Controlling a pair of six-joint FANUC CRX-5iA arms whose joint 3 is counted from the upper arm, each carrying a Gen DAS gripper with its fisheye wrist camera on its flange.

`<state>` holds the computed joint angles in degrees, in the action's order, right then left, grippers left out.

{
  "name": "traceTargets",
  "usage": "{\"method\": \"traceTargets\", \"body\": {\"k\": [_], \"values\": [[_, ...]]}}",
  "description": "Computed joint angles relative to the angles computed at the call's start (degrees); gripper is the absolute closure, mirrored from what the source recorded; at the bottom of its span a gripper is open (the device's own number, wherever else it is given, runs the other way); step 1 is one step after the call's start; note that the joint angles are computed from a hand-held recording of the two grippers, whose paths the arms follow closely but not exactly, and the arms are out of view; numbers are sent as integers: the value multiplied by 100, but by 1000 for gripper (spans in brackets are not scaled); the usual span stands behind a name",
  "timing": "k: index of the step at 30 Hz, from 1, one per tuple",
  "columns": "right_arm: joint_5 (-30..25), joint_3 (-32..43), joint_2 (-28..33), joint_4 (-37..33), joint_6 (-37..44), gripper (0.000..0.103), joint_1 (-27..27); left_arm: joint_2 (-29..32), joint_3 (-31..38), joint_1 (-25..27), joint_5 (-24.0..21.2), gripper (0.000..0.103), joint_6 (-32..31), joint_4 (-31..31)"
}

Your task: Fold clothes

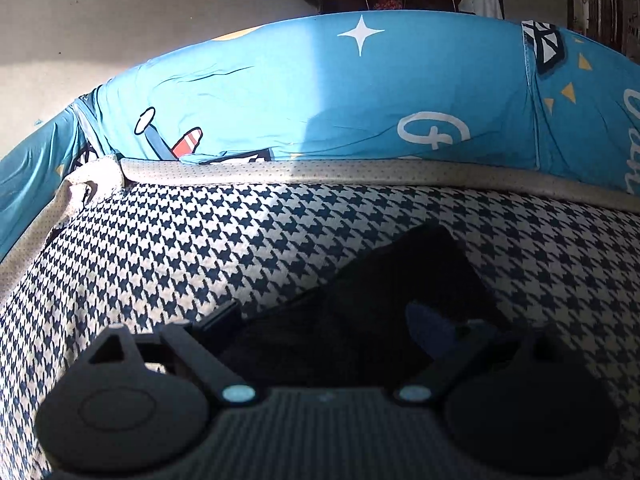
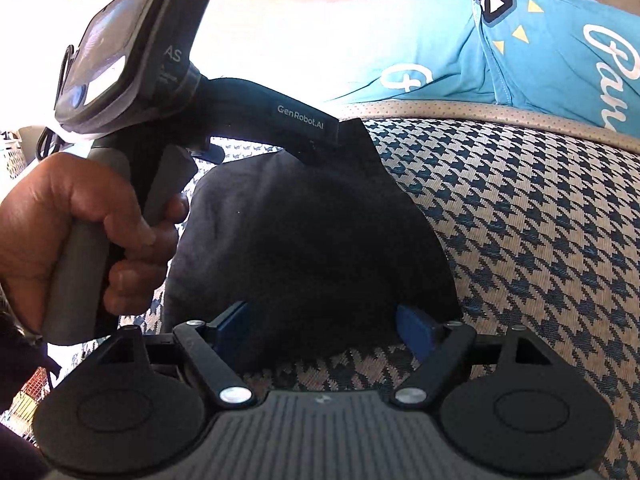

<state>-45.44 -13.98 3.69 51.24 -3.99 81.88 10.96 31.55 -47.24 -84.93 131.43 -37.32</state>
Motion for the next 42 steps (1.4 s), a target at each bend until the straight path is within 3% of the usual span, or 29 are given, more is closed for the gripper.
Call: {"method": "traceTargets", "body": {"k": [11,19,24,29,36,42], "values": [[180,-91,-46,58,-105,18,-68,133,-156,356,586,1,33,432],[22,6,12,-52,257,18,-22,209,-195,480,768,1,161,622],[71,-90,-91,42,67,18,-31,119,-178,492,841,3,181,665],[261,-470,-346,730,-476,18,-105,-174,-296,564,920,3,275,766],[957,-889,-528,1899,-1244,18,-492,-737,-701,537,803,2,378,728],[1351,-798,-352,1868,-1227,18,-674,-1097,-1040,457,525,1,448,660]]}}
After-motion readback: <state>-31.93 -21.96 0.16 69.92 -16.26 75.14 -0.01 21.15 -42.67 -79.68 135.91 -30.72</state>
